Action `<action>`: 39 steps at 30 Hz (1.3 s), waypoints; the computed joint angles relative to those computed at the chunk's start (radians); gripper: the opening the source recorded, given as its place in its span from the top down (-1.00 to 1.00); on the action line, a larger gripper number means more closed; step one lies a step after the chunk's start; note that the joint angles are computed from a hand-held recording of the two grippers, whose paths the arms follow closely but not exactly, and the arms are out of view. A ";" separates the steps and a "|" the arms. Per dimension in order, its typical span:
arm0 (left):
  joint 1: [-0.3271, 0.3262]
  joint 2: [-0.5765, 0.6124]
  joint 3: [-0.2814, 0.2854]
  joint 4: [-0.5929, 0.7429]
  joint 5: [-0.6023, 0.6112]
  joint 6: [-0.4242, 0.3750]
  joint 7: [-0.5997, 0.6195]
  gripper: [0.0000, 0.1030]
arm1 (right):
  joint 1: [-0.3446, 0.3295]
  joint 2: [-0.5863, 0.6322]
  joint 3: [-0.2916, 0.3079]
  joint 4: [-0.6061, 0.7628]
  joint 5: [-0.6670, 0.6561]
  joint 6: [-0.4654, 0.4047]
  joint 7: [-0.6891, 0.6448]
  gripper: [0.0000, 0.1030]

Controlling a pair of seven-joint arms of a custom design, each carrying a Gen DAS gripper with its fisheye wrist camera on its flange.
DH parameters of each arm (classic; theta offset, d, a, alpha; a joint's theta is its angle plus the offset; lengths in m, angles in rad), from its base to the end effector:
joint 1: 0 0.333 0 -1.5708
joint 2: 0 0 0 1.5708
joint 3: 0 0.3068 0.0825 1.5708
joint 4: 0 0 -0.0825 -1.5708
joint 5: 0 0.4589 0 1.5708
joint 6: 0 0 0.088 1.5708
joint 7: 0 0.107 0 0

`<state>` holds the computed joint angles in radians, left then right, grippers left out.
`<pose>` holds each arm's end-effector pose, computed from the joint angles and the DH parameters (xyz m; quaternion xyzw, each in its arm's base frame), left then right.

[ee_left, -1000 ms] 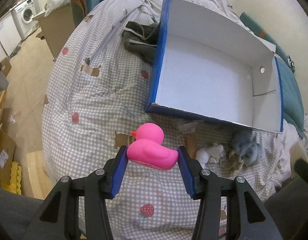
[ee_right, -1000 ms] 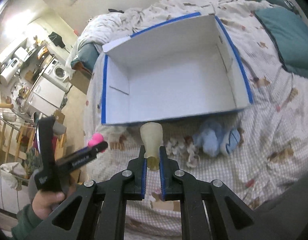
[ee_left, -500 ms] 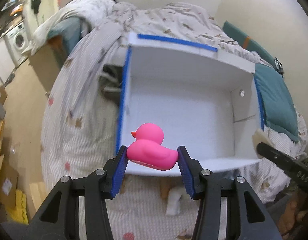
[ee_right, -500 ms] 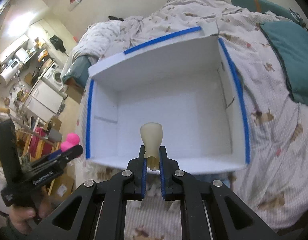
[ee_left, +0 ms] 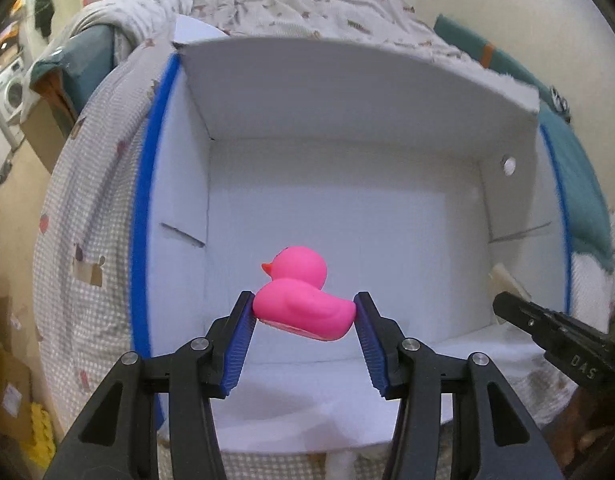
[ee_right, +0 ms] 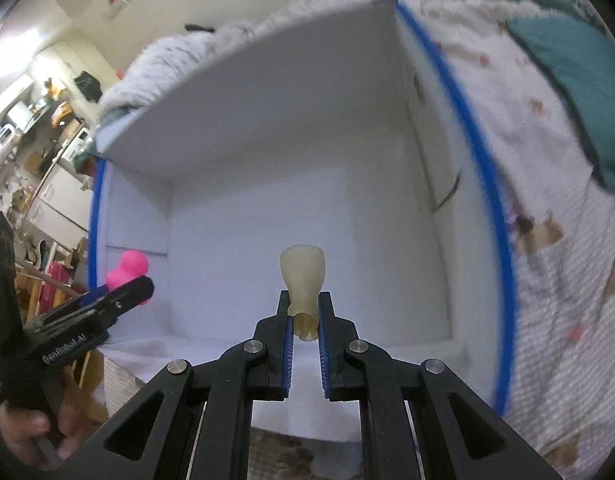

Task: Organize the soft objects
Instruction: 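Carry the pink duck into the box with the left gripper and open it, then withdraw the open left gripper from the box back toward the items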

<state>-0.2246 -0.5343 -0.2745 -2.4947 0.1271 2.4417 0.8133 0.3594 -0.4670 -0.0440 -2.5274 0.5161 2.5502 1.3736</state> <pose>0.4392 -0.2411 0.4773 -0.7436 0.6179 -0.2026 0.1558 0.4836 0.1510 0.4462 -0.7221 0.6205 -0.0052 0.3058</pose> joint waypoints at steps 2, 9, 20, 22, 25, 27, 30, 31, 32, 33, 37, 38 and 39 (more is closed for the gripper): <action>0.017 0.030 -0.019 0.018 0.041 -0.005 -0.003 0.10 | 0.025 0.014 -0.020 0.007 0.050 0.004 -0.037 0.75; 0.015 0.053 -0.002 0.014 0.021 -0.028 -0.054 0.10 | 0.020 0.060 0.021 0.033 -0.015 0.025 -0.058 0.75; 0.014 0.053 -0.008 0.009 0.050 -0.031 -0.065 0.10 | 0.017 0.075 0.031 0.042 -0.012 0.007 -0.072 0.75; 0.011 0.042 -0.012 0.001 0.051 -0.025 -0.077 0.09 | 0.014 0.082 0.035 0.046 -0.020 0.012 -0.064 0.75; 0.013 0.047 -0.015 0.007 0.062 -0.031 -0.080 0.08 | 0.012 0.080 0.041 0.043 -0.025 0.027 -0.044 0.71; 0.012 0.044 -0.014 0.005 0.065 -0.027 -0.078 0.06 | 0.012 0.076 0.042 0.038 -0.030 0.043 -0.034 0.68; 0.015 0.040 -0.022 0.005 0.081 -0.033 -0.087 -0.21 | 0.017 0.069 0.037 0.031 -0.028 0.056 -0.033 0.61; 0.014 0.038 -0.023 0.004 0.083 -0.032 -0.089 -0.30 | 0.018 0.065 0.037 0.027 -0.030 0.062 -0.031 0.55; 0.015 0.035 -0.025 0.004 0.090 -0.033 -0.093 -0.32 | 0.020 0.063 0.035 0.025 -0.029 0.066 -0.031 0.51; 0.018 0.030 -0.028 0.003 0.098 -0.033 -0.098 -0.34 | 0.022 0.058 0.031 0.020 -0.025 0.067 -0.033 0.39; 0.029 0.011 -0.041 0.000 0.132 -0.040 -0.126 -0.36 | 0.048 0.034 0.006 -0.003 0.038 0.122 -0.065 -0.55; 0.030 0.008 -0.042 -0.001 0.137 -0.040 -0.132 -0.36 | 0.050 0.032 0.006 -0.005 0.042 0.138 -0.065 -0.55; 0.031 0.005 -0.041 -0.003 0.139 -0.041 -0.137 -0.36 | 0.053 0.031 0.004 -0.004 0.044 0.143 -0.066 -0.55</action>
